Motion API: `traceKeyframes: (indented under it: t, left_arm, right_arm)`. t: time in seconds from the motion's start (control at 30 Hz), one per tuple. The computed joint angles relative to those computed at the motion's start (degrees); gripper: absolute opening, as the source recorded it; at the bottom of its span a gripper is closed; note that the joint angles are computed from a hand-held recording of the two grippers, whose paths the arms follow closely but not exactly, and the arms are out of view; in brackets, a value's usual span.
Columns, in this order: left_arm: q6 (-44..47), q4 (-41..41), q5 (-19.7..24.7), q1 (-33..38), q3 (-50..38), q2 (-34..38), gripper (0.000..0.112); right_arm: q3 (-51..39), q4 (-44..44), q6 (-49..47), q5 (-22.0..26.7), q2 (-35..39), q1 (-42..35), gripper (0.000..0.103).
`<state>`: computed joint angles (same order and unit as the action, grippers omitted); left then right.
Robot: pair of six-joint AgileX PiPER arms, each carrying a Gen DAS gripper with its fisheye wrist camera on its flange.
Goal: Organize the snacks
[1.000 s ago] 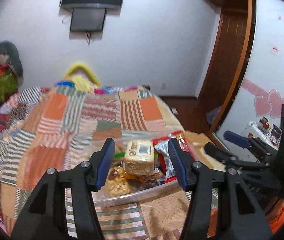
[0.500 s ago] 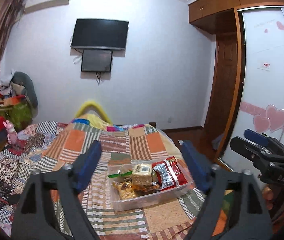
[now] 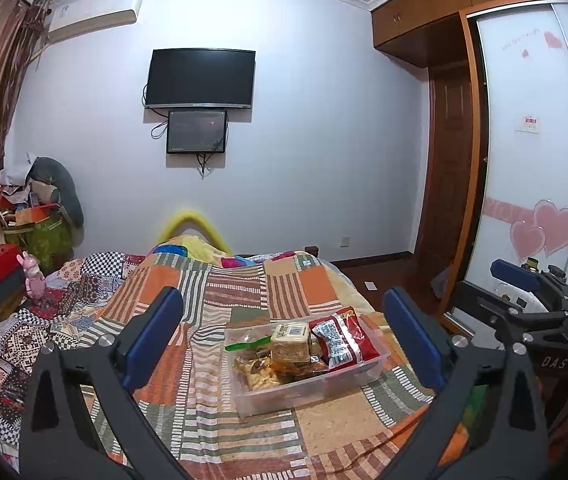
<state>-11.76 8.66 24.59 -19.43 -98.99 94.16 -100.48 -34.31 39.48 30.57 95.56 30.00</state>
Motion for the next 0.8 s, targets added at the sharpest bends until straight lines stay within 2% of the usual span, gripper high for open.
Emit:
traceKeyframes:
  t: [0.8]
  left_arm:
    - [0.0, 0.0, -0.3, -0.9, 0.7, -0.4, 0.103]
  right_arm:
    - [3.4, -3.9, 3.2, -1.1, -2.1, 0.7, 0.103]
